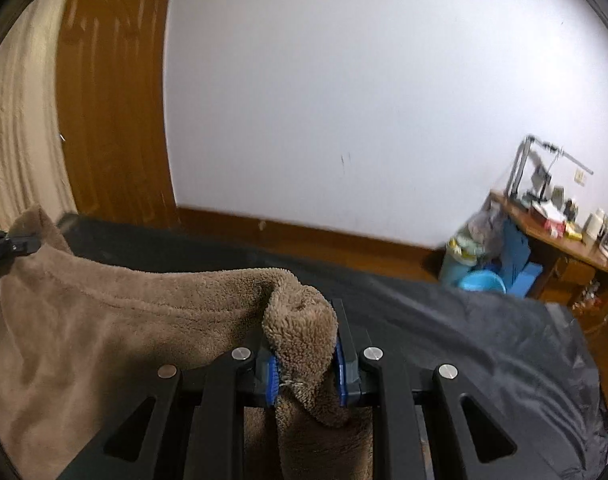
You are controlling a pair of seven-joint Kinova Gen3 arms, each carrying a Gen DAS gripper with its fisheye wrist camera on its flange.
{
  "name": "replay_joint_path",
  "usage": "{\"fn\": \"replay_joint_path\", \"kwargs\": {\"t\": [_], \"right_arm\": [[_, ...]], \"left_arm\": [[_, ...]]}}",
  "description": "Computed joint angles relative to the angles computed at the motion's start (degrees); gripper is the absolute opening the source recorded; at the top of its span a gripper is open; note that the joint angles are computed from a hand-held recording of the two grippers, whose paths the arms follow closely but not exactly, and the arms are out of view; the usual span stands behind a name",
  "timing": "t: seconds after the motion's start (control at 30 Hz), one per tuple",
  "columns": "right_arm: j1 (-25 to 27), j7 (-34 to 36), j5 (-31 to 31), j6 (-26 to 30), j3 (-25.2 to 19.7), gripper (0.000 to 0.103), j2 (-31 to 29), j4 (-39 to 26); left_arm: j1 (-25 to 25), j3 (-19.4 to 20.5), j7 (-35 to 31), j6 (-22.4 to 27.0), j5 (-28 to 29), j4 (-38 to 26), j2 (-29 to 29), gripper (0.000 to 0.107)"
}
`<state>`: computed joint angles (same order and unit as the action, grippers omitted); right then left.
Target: Fold clothes
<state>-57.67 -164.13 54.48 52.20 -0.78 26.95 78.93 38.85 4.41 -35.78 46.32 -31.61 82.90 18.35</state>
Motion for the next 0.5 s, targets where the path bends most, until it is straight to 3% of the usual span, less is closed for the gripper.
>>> {"fn": "replay_joint_path", "kwargs": {"t": [0.07,0.17,0.23,0.3,0.37,0.43,0.5], "right_arm": [[2.1,2.9,-3.4,-0.1,-0.8,0.022,2.1,-1.8],[3.8,6.6,-7.8,-0.2,-0.7,0.022,4.7,-3.7],[4.1,8.0,-10.0,-0.3,-0.2,0.022,5.1,-3.5],[4.2,9.0,-11.6,-0.2,0.3,0.022,5.2,-3.8],[4.7,10.9,-13.4,0.2,0.4,0.024,5.6,-4.6],[4.0,11.3,-13.9,1.4,1.2,0.034,6.2,-5.6],[3.1,9.6,-13.9,3.6,2.6,0.066,6.6,-6.3]], "left_arm": [[0.0,-0.2,0.8,-0.2,0.5,0.5,1.7,0.018],[0.7,-1.1,2.8,0.1,0.5,1.0,2.7,0.027],[0.9,-1.6,4.2,0.4,0.4,1.5,3.0,0.044],[1.5,-2.3,6.3,2.5,0.1,0.9,3.5,0.073],[0.7,-2.2,7.9,2.4,1.0,1.7,3.1,0.081],[-0.6,-1.9,9.1,0.4,2.5,3.6,1.8,0.081],[-1.7,-1.5,10.8,-1.1,3.2,5.7,0.2,0.081]]}}
